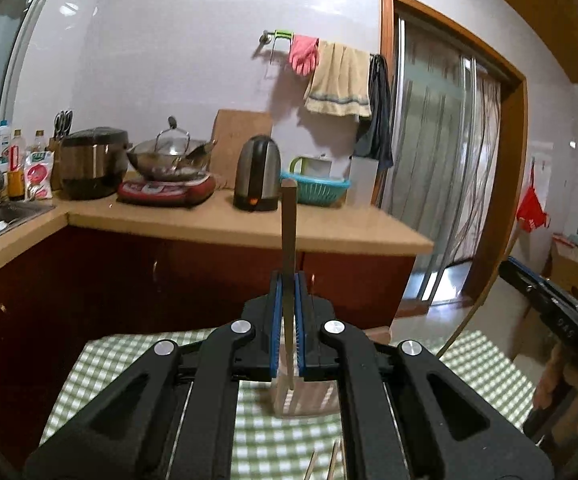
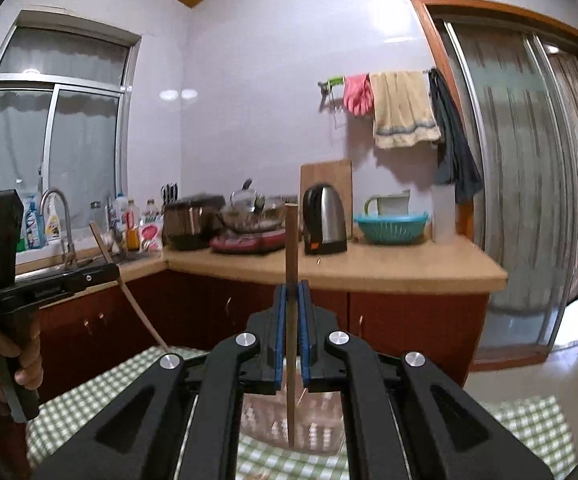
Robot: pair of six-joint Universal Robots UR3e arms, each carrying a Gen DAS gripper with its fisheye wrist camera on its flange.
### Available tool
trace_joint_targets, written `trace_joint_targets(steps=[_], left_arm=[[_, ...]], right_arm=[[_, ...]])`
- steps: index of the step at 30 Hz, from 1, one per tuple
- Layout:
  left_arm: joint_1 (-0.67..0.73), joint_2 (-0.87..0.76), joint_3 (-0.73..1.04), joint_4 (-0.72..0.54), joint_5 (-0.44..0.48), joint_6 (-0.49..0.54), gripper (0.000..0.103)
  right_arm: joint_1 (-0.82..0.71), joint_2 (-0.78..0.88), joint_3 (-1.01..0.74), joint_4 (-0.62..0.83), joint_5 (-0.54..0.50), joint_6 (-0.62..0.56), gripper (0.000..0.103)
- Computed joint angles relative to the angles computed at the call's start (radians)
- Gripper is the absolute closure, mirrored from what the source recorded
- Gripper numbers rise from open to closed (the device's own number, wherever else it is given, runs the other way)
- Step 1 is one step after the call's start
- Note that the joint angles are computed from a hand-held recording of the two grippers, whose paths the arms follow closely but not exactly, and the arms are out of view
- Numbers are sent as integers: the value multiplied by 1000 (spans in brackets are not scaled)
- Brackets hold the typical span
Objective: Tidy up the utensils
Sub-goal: 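Carry the chopstick upright in the left tool over the beige holder, then open the left tool to drop the chopstick into the holder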
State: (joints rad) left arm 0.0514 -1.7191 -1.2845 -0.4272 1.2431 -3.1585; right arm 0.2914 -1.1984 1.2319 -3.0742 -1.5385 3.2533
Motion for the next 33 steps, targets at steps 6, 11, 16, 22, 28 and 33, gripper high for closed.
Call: trace_joint_targets(steps=[6,11,16,22,28,33], left_arm=[[-58,-211,304,-75,56,2,96],[-84,-318,376,-85,79,17,96],[-102,-394,378,-88,79,32,97],[-105,-453,385,-119,68,38,96],[-105,-466,379,-118,84,21,59],[-115,-457,362,-95,112,37,38]], right_arm=[[-24,182,-259,64,5,8,96],[-39,307,-377,109,15,28,96],[-53,364,-377,140,45,66,96],[-50,396,-381,187,48,67,96],[-53,412,-422,239,38,60,87],[-52,376,-370,201,11,61,54]])
